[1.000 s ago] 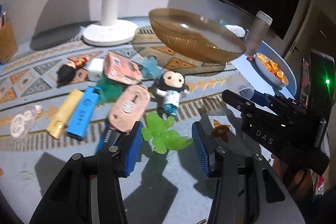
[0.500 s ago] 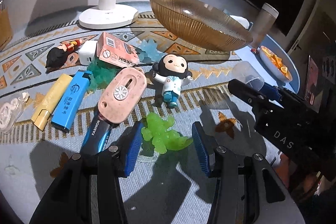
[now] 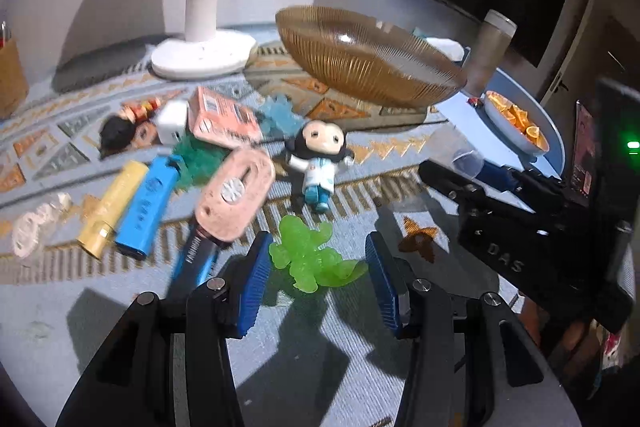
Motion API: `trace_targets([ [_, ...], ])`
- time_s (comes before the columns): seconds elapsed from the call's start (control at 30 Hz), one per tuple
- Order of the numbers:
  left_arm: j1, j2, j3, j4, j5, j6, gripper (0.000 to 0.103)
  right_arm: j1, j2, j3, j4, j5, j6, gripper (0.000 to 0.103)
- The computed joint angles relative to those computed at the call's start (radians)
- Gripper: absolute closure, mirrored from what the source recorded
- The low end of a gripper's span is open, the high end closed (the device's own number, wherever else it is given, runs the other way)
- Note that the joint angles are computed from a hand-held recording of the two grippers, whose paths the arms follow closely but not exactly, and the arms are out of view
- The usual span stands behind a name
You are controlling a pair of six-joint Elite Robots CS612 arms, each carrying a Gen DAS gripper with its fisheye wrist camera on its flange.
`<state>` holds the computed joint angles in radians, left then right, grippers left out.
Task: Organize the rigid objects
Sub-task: 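Carry the dinosaur and cup into the amber glass bowl and open both tools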
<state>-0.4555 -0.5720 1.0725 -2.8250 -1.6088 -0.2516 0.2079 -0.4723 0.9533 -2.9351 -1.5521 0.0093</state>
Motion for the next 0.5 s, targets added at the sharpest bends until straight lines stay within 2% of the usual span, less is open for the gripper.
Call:
trace_targets([
  [0.13,-0.009,-0.021,-0.002,0.017,0.088,0.051,0.058,-0.015,-0.004,0.003,0.015,0.076,0.035,0.061],
  [0.2,-0.003,-0.023,-0.027,0.024,0.068,0.062,0.058,-0.027,-0.008,-0.003,0.061,0.121,0.068,0.061],
  [0.27,0.002,-0.020,-0.054,0.014,0.049,0.082,0.058,-0.032,-0.017,-0.014,0.117,0.115,0.083,0.061],
  [0.37,0.010,0.001,-0.131,-0.005,0.024,0.116,0.058,-0.048,-0.044,-0.004,0.084,0.135,0.108,0.061],
  [0.5,0.017,0.070,-0.301,0.044,0.015,0.120,0.058,-0.075,-0.067,-0.022,-0.002,0.174,0.167,0.061],
])
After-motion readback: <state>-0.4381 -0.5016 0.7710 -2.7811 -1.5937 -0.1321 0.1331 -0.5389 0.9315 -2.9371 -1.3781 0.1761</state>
